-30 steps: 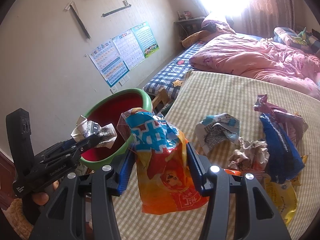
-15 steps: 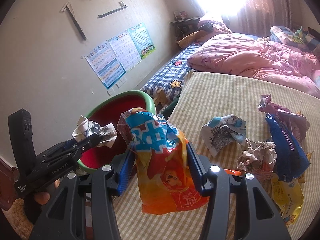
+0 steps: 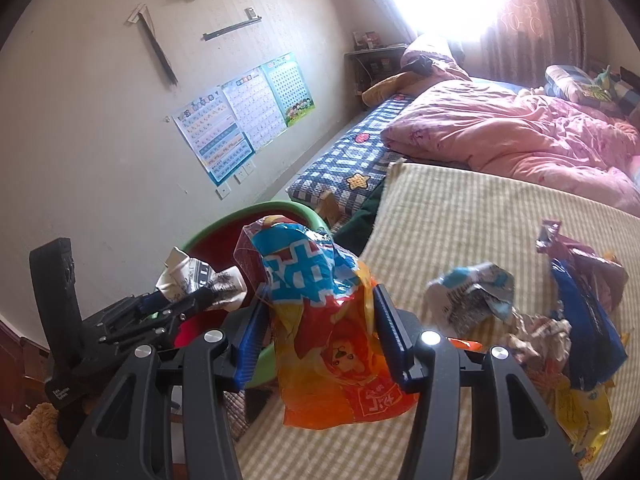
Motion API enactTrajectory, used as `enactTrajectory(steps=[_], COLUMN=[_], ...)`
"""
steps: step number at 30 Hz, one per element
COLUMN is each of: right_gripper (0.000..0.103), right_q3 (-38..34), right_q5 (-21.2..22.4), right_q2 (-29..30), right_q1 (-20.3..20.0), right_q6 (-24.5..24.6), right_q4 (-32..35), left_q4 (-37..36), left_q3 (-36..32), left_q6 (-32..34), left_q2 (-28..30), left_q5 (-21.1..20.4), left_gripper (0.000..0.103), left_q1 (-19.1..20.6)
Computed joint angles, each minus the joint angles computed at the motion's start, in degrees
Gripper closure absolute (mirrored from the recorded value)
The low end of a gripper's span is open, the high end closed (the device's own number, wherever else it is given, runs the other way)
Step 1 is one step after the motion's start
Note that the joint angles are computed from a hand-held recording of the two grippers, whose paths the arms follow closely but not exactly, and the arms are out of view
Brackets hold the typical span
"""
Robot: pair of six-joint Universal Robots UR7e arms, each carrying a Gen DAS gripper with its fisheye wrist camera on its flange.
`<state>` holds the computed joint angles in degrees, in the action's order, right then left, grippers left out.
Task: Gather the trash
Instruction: 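Hold the cup over the bin with the left gripper while the right brings the chip bag, then open both grippers over the bin to drop the cup and chip bag, then grasp the blue snack bag with the right gripper while the left gripper grasps the crumpled paper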
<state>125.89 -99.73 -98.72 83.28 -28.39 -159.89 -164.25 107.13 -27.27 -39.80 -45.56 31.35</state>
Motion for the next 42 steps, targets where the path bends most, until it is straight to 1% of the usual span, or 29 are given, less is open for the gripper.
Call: enactTrajectory(steps=[15, 22, 26, 29, 30, 31, 33, 34, 37, 40, 42], right_gripper=[0.053, 0.052, 0.051, 0.048, 0.043, 0.040, 0.036, 0.035, 0.031, 0.030, 0.030], right_q3=[-4.3, -5.1, -5.4, -5.4, -5.4, -5.3, -4.8, -4.5, -4.0, -3.1, -2.6], right_q5=[-0.2, 0.1, 0.2, 0.9, 1.5, 2.1, 2.6, 2.8, 3.1, 3.0, 1.8], right_q2=[8.8, 11.0, 11.7, 11.8, 11.7, 11.5, 10.8, 10.5, 9.3, 7.3, 6.0], right_q1=[4.7, 5.5, 5.8, 5.7, 5.5, 5.2, 4.9, 4.6, 3.9, 2.5, 1.5], right_q6=[0.9, 2.0, 1.7, 2.1, 2.4, 2.6, 2.7, 2.8, 3.4, 3.4, 2.6], right_q4=[-3.1, -4.6, -5.2, -5.6, -5.4, -5.2, -5.5, -5.6, -5.6, -5.1, -5.2], left_q4=[1.1, 1.1, 1.2, 1.7, 2.3, 2.5, 2.1, 2.0, 3.1, 3.5, 3.4], left_q3=[0.9, 0.1, -0.1, -0.3, -0.4, -0.4, -0.1, 0.0, 0.0, 0.0, -0.1], left_q6=[1.7, 1.8, 1.9, 1.2, 0.4, 0.0, -0.8, -0.8, -1.6, -2.4, -2.7], left_q2=[-1.5, -0.9, -0.7, -0.5, -0.4, -0.5, -0.6, -0.7, -0.7, -0.6, -0.5], left_q5=[-0.1, 0.0, -0.1, 0.2, 0.6, 0.7, 1.7, 1.9, 2.2, 2.6, 2.8], left_gripper=[0.057, 0.057, 0.057, 0.057, 0.053, 0.044, 0.035, 0.033, 0.032, 0.031, 0.031], left_q1=[2.5, 2.5, 2.6, 2.7, 2.6, 2.8, 2.6, 2.6, 2.5, 2.1, 1.7])
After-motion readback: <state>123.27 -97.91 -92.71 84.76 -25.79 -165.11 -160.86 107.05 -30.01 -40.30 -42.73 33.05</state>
